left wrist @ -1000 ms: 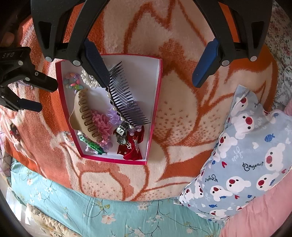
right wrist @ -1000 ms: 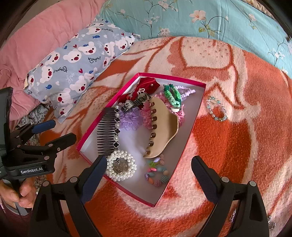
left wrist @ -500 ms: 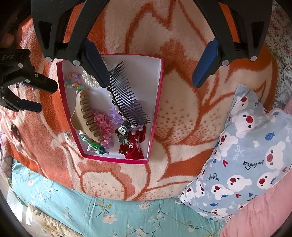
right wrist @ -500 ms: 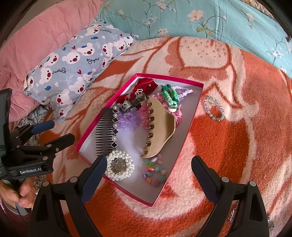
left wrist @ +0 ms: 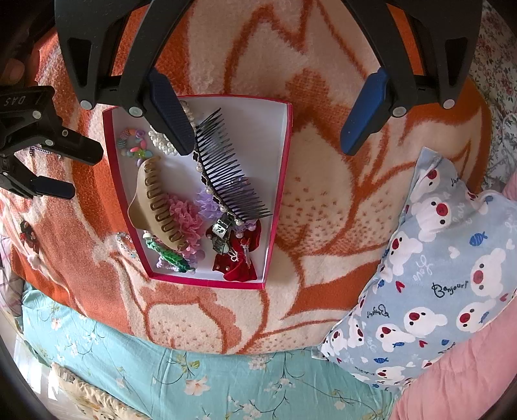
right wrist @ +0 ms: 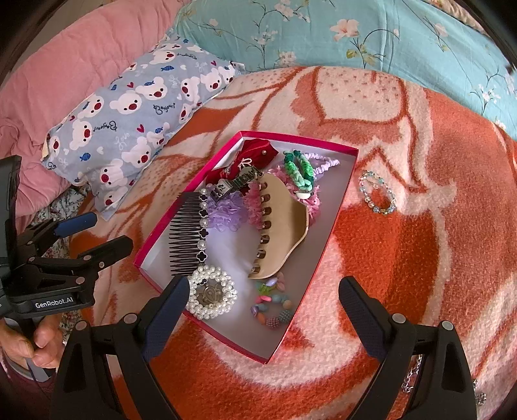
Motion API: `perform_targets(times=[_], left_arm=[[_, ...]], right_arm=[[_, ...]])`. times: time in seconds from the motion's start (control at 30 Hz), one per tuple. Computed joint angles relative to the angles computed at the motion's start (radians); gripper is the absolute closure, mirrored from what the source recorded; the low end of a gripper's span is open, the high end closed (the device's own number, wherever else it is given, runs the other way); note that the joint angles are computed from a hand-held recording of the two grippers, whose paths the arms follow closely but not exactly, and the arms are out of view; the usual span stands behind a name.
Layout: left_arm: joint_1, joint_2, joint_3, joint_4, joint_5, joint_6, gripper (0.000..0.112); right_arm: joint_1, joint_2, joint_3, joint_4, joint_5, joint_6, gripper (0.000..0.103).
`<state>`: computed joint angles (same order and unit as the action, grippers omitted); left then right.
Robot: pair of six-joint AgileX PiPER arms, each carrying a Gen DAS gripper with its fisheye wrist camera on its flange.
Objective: Organize jewelry
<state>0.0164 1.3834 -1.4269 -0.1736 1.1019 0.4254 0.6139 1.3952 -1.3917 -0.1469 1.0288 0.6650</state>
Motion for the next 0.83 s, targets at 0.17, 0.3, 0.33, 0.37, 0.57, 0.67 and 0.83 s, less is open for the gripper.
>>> perform_targets(times=[0.17,0.3,0.33,0.37,0.57,0.67,0.83], left_arm=[[-0.003,0.000,-0.001,0.001,0.001,-0.005,0.020],[0.002,-0.003,0.008,-0.001,-0.004,0.002,0.020],[0.000,-0.003,0.007,0.000,-0.003,-0.001,0.020],[-0.003,-0.001,0.004,0.001,-0.002,-0.004,0.020],[-0.002,0.002,0.012,-0.004,-0.003,-0.007,0.020],[0.003,0.006,0.018,-0.005,-0.009,-0.001,0.020],[0.008,0.005,0.027,-0.011,-0.017,0.009,0.020]], right_arm=[[0.002,0.000,0.000,-0.001,0.000,0.003,0.008],[0.003,-0.001,-0.001,-0.004,0.004,0.006,0.008],[0.003,-0.002,0.000,-0.005,0.005,0.007,0.008],[0.005,-0.001,-0.001,-0.007,0.006,0.011,0.008],[0.012,0.000,0.018,-0.014,-0.005,0.034,0.008],[0.016,0.004,0.021,-0.016,-0.009,0.039,0.008],[0.020,0.007,0.026,-0.019,-0.017,0.054,0.008]])
